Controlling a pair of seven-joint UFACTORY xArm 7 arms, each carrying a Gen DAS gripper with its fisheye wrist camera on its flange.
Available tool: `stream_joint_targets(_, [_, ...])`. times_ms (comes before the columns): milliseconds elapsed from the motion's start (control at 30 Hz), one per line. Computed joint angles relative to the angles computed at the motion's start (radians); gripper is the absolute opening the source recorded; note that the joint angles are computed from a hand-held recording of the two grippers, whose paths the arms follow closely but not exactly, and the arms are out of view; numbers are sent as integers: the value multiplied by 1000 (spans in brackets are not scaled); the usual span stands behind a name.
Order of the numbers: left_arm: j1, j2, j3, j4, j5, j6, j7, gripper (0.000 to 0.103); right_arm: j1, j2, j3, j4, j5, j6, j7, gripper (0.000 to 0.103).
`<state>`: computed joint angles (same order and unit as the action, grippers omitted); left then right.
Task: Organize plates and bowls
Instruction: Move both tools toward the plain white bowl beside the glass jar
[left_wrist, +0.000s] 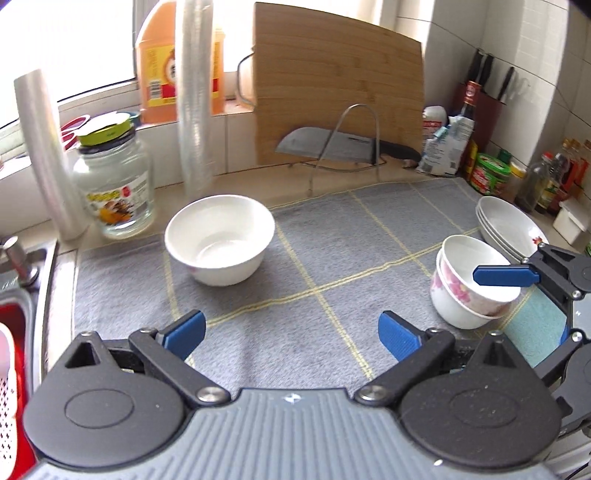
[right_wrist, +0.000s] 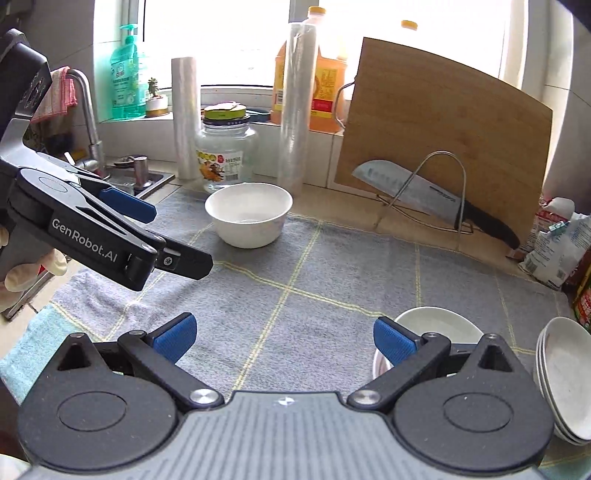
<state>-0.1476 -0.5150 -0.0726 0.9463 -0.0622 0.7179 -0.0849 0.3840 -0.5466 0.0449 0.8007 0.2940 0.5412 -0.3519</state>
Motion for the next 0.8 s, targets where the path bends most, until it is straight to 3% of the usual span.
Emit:
stream_joint_targets(200, [52, -113, -17, -65, 48, 52, -86, 99, 42, 70, 11, 30, 36, 6, -32, 103])
stream_joint_targets(333, [63, -157, 22, -87, 48, 52, -72, 99, 29, 136, 44, 69, 21, 21, -1, 103])
stream_joint_targets(567, [59, -180, 139, -120, -3, 21, 87, 99, -9, 283, 134, 165, -88, 10, 170, 103])
stream_joint_targets(800, [54, -129, 235, -100, -99, -10, 295, 99, -12, 413, 194, 267, -290, 25, 397, 103])
